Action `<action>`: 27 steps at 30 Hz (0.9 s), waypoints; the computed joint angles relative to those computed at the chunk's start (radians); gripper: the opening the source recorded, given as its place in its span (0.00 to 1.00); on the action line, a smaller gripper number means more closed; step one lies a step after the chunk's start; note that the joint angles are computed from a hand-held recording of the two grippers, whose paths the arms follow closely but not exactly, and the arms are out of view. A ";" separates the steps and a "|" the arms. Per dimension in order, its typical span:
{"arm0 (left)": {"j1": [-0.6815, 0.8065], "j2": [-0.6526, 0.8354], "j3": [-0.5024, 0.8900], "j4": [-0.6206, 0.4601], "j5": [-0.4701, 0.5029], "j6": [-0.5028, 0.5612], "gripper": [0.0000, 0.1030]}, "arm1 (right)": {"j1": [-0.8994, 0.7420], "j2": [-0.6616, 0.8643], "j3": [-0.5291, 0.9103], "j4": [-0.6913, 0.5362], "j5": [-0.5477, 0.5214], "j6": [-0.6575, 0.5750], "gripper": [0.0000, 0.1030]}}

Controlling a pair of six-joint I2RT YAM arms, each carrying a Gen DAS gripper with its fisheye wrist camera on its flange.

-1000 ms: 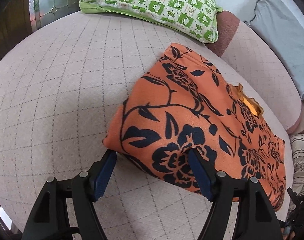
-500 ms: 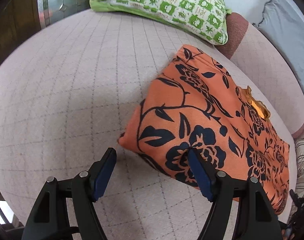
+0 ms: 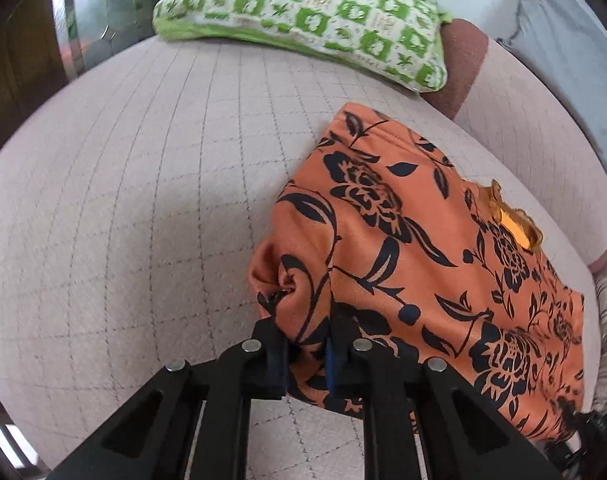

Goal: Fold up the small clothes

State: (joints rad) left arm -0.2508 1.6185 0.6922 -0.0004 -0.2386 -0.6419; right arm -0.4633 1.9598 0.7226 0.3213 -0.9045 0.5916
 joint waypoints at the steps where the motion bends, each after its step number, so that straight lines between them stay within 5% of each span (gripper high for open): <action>1: -0.009 -0.013 0.004 -0.014 -0.013 0.007 0.12 | 0.004 -0.008 0.006 -0.018 0.007 -0.016 0.17; 10: -0.113 -0.228 0.014 -0.141 -0.133 0.022 0.11 | 0.016 -0.170 0.014 -0.102 0.025 -0.051 0.13; 16: -0.227 -0.544 -0.151 -0.229 -0.180 -0.038 0.11 | -0.072 -0.364 -0.064 -0.221 -0.033 -0.141 0.13; 20: -0.281 -0.747 -0.346 -0.312 -0.153 -0.141 0.10 | -0.243 -0.493 -0.174 -0.469 -0.145 -0.426 0.13; 23: -0.239 -0.744 -0.509 -0.244 -0.055 -0.178 0.12 | -0.436 -0.420 -0.219 -0.820 -0.151 -0.896 0.16; 25: -0.124 -0.662 -0.580 -0.109 0.061 -0.133 0.22 | -0.498 -0.288 -0.231 -0.847 -0.079 -1.022 0.26; 27: -0.036 -0.729 -0.583 -0.140 0.140 -0.083 0.32 | -0.568 -0.131 -0.199 -0.841 -0.041 -1.100 0.34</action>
State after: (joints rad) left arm -0.2869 0.8896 0.1095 -0.1399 -0.0983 -0.7252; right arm -1.0314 1.8286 0.5234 -0.5199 -0.9458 -0.5089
